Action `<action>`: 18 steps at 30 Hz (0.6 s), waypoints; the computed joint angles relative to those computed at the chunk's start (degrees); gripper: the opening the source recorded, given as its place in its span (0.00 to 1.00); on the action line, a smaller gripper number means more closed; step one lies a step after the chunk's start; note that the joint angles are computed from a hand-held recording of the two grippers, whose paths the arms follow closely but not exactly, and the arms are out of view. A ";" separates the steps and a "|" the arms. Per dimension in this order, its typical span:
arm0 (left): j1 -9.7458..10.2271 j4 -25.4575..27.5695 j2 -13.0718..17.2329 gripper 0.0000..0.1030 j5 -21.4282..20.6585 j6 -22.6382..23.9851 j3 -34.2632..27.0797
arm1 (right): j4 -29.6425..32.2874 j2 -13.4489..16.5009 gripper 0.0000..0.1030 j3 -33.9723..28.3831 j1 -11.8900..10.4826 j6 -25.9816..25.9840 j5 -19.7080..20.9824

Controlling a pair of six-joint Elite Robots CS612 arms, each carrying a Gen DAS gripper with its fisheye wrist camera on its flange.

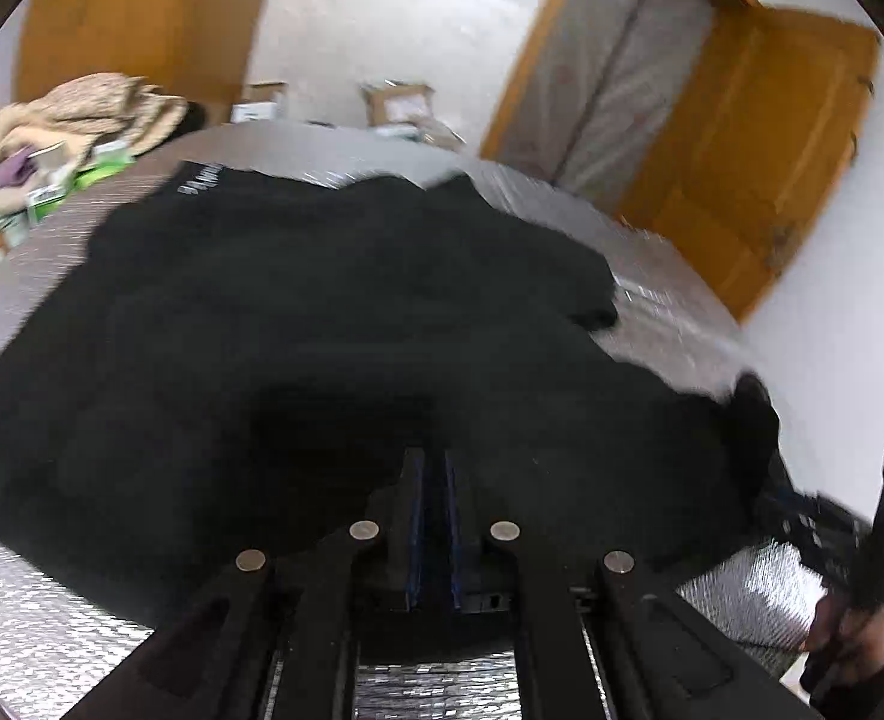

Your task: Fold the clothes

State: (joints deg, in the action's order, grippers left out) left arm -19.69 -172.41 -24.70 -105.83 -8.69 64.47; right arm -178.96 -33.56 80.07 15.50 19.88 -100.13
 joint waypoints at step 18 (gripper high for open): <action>-0.33 -0.91 1.11 0.05 -0.28 1.78 -0.09 | -3.91 -8.46 0.18 12.40 -2.14 11.42 -24.25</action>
